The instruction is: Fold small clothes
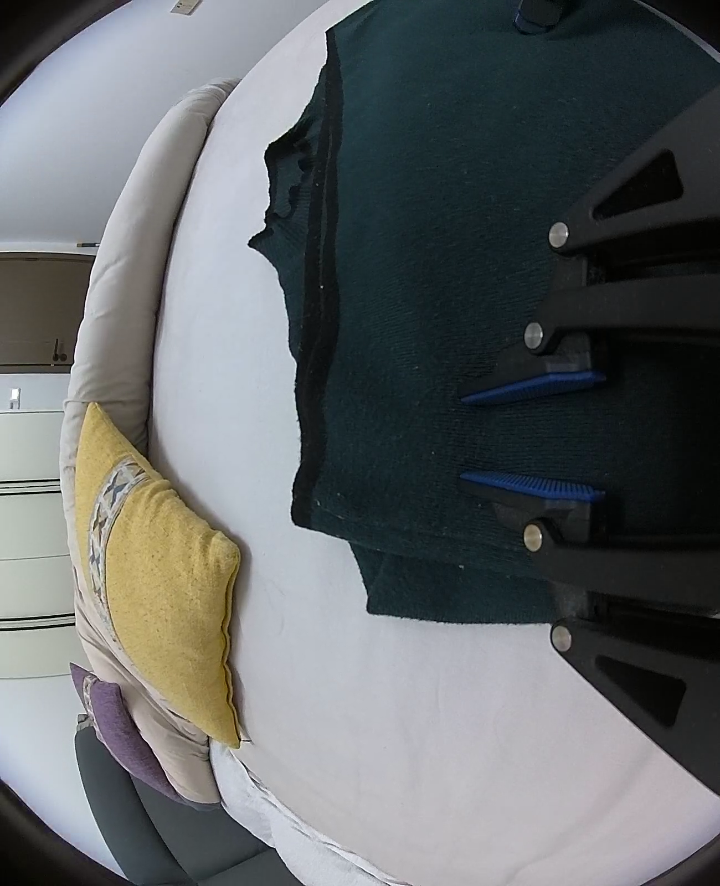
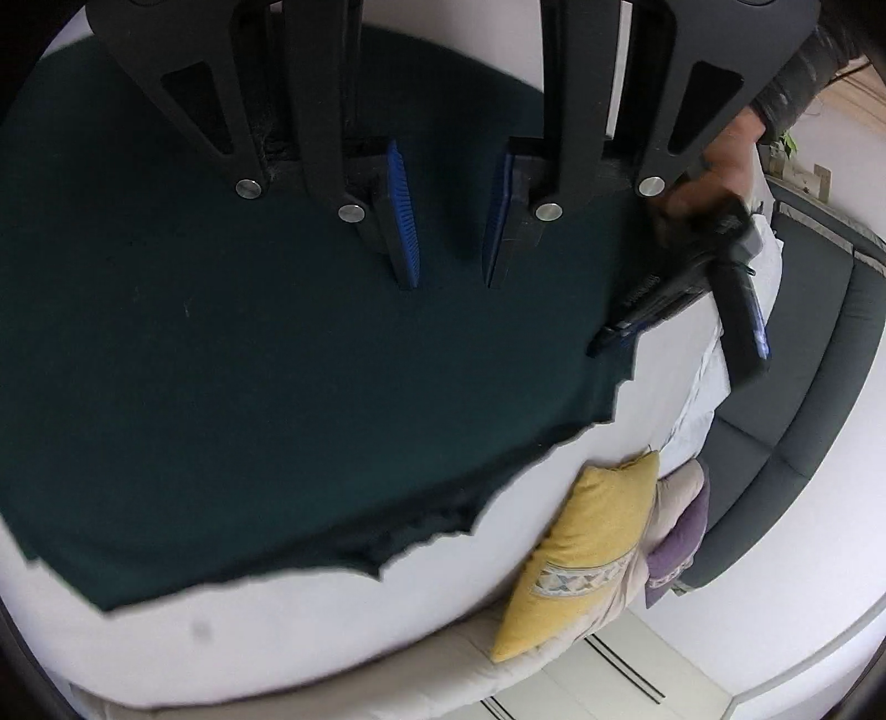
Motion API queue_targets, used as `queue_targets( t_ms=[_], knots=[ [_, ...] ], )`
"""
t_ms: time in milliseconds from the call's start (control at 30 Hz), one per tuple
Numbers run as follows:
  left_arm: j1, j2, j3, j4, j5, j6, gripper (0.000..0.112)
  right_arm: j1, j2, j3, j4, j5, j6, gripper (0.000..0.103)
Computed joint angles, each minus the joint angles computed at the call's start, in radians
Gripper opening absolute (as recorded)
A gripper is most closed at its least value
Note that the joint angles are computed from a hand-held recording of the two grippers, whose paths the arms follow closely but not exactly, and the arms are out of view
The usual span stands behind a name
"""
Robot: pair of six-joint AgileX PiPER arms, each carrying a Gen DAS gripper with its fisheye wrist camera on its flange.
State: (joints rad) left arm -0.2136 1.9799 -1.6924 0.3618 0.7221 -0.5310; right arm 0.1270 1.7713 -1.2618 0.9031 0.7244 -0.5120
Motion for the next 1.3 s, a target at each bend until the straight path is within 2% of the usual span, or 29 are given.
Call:
queue_targets(
  t_ms=[33,100,233,267,333,400,433,500,567,700,767,833,933,967,1000,1067,1100,1133,1300],
  knots=[
    [0.001,-0.001,0.002,-0.001,-0.003,0.0,0.029,-0.035,0.001,0.028,0.084,0.012,-0.078,0.019],
    [0.001,-0.001,0.004,0.003,-0.006,-0.002,0.029,-0.094,-0.009,0.066,0.154,0.027,-0.142,0.018],
    [0.007,-0.002,0.006,-0.006,-0.012,0.005,0.029,-0.242,-0.104,0.167,0.184,0.019,-0.192,0.022],
    [0.007,-0.003,0.007,-0.008,-0.014,0.005,0.029,-0.287,-0.136,0.19,0.15,-0.023,-0.161,0.022],
    [0.008,-0.003,0.006,-0.011,-0.013,0.006,0.029,-0.403,-0.186,0.235,0.168,-0.014,-0.174,0.022],
    [0.008,0.001,-0.015,-0.025,0.011,0.018,0.029,-0.482,-0.233,0.252,0.112,-0.039,-0.117,0.027],
    [0.006,0.003,-0.033,-0.03,0.038,0.023,0.03,-0.535,-0.24,0.25,0.122,-0.011,-0.135,0.029],
    [-0.01,-0.019,-0.061,-0.031,0.121,-0.015,0.032,-0.605,-0.259,0.237,0.082,0.009,-0.088,0.05],
    [-0.028,-0.07,-0.038,-0.08,0.12,-0.033,0.034,-0.65,-0.255,0.227,0.115,0.058,-0.125,0.056],
    [-0.097,-0.1,-0.06,-0.2,0.105,0.024,0.04,-0.614,-0.18,0.17,0.107,0.139,-0.11,0.056],
    [-0.108,-0.08,-0.093,-0.29,0.1,0.07,0.041,-0.546,-0.125,0.121,0.039,0.137,-0.046,0.056],
    [-0.124,-0.048,-0.124,-0.32,0.101,0.072,0.041,-0.478,-0.078,0.079,-0.025,0.109,0.056,0.057],
    [-0.103,0.003,-0.131,-0.445,0.108,0.108,0.04,-0.515,-0.006,0.026,0.06,0.165,0.104,0.056],
    [-0.098,-0.008,-0.09,-0.459,0.063,0.113,0.04,-0.521,0.008,0.006,0.063,0.176,0.116,0.054],
    [-0.094,-0.014,-0.073,-0.472,0.044,0.123,0.039,-0.51,0.012,-0.01,0.034,0.171,0.134,0.047],
    [-0.08,-0.015,-0.066,-0.514,0.035,0.156,0.039,-0.467,0.021,-0.057,-0.067,0.169,0.194,0.04],
    [-0.075,-0.013,-0.068,-0.534,0.038,0.17,0.039,-0.46,0.026,-0.062,-0.058,0.177,0.19,0.032],
    [-0.071,-0.012,-0.063,-0.548,0.036,0.183,0.039,-0.45,0.031,-0.07,-0.047,0.183,0.196,0.029],
    [-0.054,-0.01,-0.034,-0.611,0.006,0.258,0.035,-0.404,0.04,-0.071,-0.065,0.156,0.233,0.027]
  ],
)
